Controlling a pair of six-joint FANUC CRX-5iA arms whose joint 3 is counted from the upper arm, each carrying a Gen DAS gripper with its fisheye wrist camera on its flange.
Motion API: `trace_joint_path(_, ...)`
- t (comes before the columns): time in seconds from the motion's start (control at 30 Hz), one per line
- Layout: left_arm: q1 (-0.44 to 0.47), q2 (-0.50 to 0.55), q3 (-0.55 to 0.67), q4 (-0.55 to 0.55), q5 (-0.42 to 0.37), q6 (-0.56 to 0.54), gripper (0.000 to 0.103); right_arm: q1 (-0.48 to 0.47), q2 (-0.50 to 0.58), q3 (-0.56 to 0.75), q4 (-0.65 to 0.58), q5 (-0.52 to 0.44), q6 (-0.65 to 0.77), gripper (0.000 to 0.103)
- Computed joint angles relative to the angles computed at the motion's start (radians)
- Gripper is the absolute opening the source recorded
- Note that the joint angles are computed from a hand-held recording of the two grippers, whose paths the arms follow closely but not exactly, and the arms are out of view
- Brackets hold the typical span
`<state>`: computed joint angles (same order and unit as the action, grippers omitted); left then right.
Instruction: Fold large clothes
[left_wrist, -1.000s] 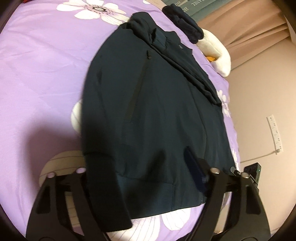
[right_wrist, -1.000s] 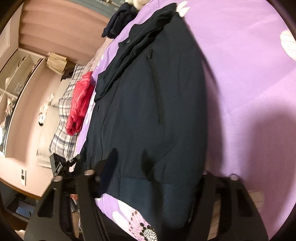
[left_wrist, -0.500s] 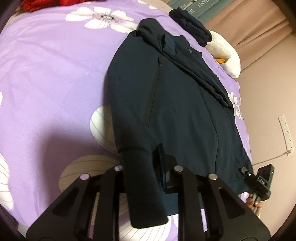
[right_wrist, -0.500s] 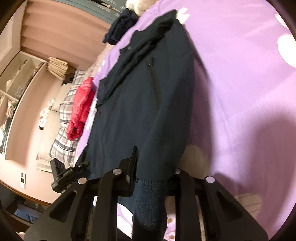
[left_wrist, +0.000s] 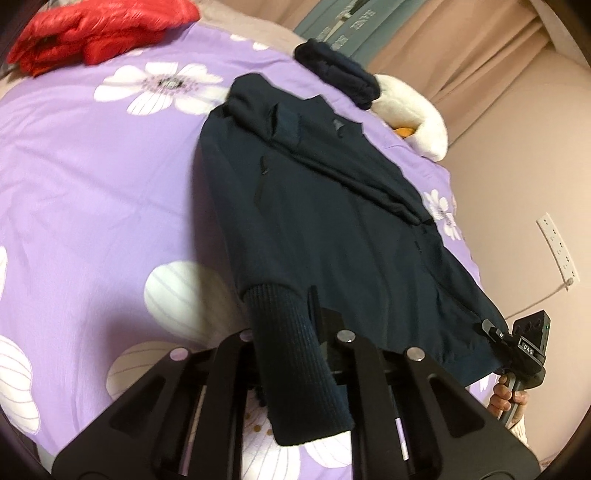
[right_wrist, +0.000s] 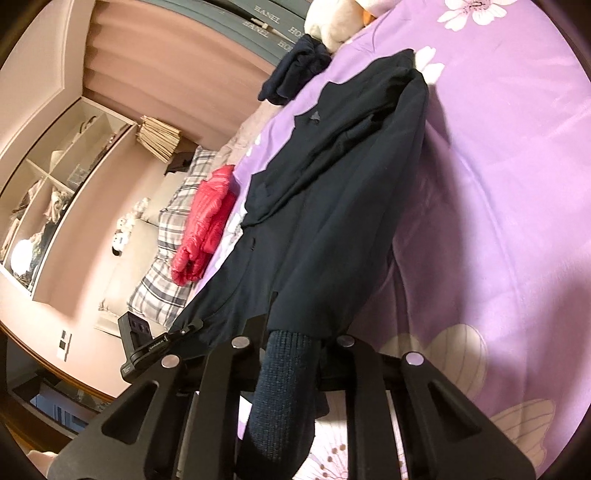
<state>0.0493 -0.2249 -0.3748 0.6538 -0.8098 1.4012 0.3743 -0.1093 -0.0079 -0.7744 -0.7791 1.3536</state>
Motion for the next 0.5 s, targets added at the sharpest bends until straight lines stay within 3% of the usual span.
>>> trace_joint_path(0.5, -0.043, -0.037, 0.011, -0.002, 0.069, -0.057, 0.009, -0.077, -0.028, -0.007, -0.210, 0.001, 0.180, 0.012)
